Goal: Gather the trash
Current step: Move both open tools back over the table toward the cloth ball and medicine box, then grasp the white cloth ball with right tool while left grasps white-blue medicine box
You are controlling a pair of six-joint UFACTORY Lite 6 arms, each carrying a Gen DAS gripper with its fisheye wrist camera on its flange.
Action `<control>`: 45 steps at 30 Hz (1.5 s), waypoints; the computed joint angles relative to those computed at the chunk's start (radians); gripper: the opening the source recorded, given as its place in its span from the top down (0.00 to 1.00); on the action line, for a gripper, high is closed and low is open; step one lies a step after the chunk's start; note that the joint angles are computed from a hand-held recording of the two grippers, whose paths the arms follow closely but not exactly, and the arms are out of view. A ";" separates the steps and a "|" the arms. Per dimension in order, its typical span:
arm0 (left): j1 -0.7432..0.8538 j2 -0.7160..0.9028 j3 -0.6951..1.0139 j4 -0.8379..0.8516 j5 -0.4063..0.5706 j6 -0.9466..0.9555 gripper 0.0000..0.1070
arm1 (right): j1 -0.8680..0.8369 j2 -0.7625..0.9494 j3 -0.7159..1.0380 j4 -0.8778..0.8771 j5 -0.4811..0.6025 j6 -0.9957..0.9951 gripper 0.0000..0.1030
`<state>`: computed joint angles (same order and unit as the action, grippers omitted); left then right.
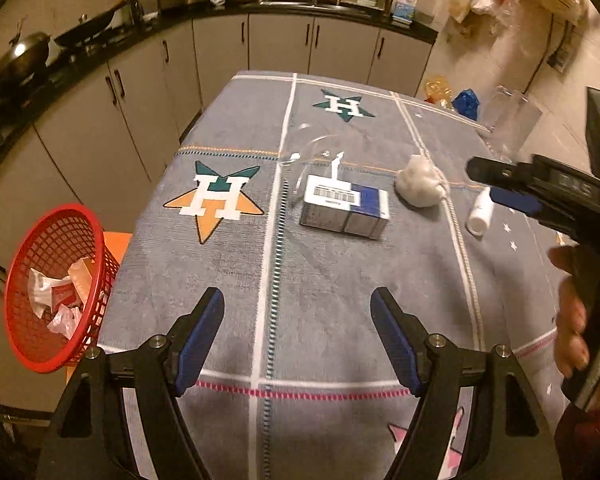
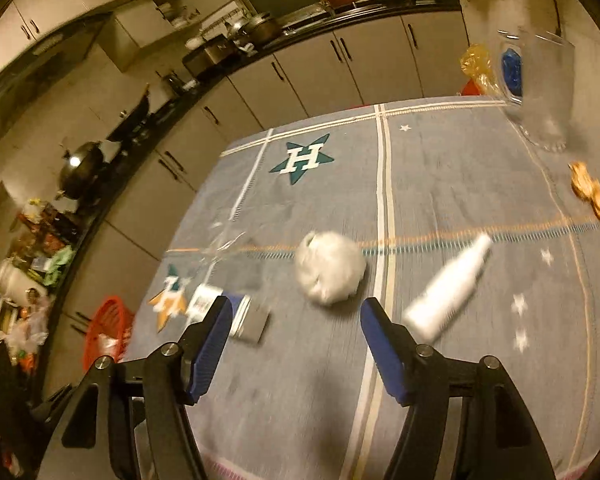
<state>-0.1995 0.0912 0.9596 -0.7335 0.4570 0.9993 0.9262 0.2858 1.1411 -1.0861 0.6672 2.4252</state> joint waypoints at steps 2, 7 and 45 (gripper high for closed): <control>0.015 0.052 0.045 -0.001 0.015 -0.003 0.30 | -0.062 0.052 0.046 0.047 -0.027 -0.086 0.31; 0.042 0.161 0.144 0.010 0.023 -0.015 0.30 | -0.172 0.188 0.158 0.211 -0.068 -0.330 0.32; -0.188 0.295 0.182 0.344 -0.248 -0.379 0.48 | 0.260 0.149 0.071 -0.167 0.017 0.265 0.64</control>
<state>-0.3880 0.3863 1.1421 -0.3897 0.2089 0.6204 1.1862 0.4353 1.2124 -1.2530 0.6838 2.6903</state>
